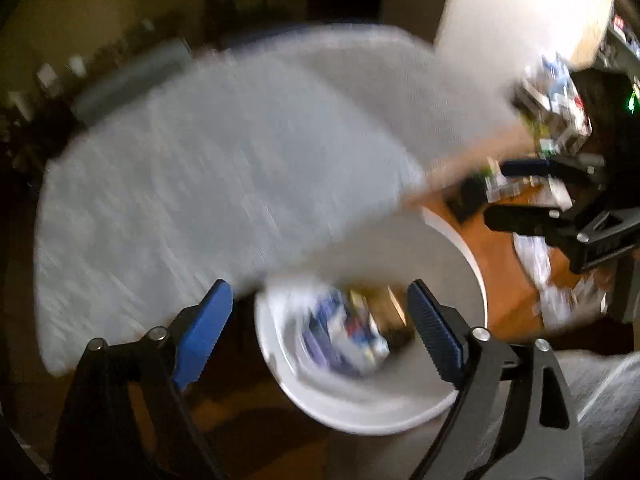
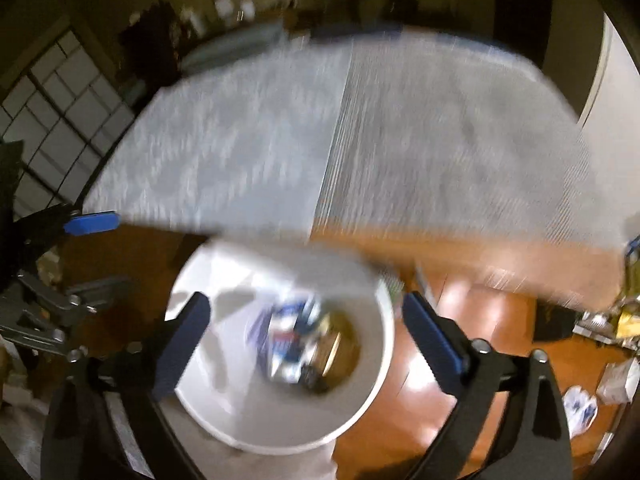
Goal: Collect trash
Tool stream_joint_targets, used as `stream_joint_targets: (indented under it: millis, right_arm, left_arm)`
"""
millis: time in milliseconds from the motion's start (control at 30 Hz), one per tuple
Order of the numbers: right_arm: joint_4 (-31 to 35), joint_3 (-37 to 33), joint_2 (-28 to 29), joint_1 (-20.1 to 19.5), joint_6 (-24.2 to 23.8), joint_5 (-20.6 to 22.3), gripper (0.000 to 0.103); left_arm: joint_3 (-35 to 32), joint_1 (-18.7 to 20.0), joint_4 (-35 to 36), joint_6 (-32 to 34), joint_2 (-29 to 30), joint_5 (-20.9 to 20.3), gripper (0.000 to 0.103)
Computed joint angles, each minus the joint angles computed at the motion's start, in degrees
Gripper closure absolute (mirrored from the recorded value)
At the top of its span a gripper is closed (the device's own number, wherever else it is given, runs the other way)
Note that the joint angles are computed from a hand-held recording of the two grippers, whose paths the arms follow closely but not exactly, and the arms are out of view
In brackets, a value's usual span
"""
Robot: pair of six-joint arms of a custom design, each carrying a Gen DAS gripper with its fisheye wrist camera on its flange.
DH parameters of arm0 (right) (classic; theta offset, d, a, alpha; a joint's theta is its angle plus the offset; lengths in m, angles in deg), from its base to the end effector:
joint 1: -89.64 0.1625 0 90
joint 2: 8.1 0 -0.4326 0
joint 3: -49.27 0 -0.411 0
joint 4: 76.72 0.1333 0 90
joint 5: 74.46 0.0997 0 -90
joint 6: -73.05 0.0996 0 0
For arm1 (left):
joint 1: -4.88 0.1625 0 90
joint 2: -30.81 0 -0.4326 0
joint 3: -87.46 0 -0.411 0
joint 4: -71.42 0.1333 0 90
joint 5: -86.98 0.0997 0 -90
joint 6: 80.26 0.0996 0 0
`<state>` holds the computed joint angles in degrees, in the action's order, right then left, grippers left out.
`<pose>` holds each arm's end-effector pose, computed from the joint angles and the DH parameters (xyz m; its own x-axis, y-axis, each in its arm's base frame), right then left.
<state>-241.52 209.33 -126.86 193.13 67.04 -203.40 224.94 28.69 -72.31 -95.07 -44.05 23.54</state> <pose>0.1216 -0.2038 0.2609 -0.8123 0.0701 0.5790 -0.2811 0.8227 -0.4940 -0.2820 -0.3188 0.1117 -0.5190 0.7162 -0.4666 0.7977 0.6019 0.0365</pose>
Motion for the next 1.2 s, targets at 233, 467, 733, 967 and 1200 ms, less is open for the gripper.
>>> stream_joint_targets:
  millis: [233, 467, 733, 967, 1200]
  right_arm:
    - [-29.4, -6.4, 15.6, -6.4, -14.7, -5.6, 0.005]
    - [-36.3, -14.5, 23.1, -16.1, -19.5, -4.3, 0.005]
    - [-39.0, -18.9, 27.9, -22.9, -20.6, 0.0, 0.005]
    - [-40.1, -21.9, 31.2, -24.6, -22.8, 1.4, 0.005]
    - [-38.7, -23.7, 32.7, -25.2, -22.8, 1.3, 0.005]
  left_arm:
    - [-5.9, 6.6, -14.6, 4.4, 6.7, 11.4, 0.002]
    - [-15.4, 14.1, -21.8, 11.3, 17.3, 18.1, 0.002]
    - [-21.8, 18.2, -23.6, 10.8, 23.7, 17.5, 0.002]
    - [-25.5, 20.2, -23.2, 9.6, 27.2, 17.9, 0.002]
    - [-27.1, 21.2, -22.0, 9.1, 28.7, 18.7, 0.002]
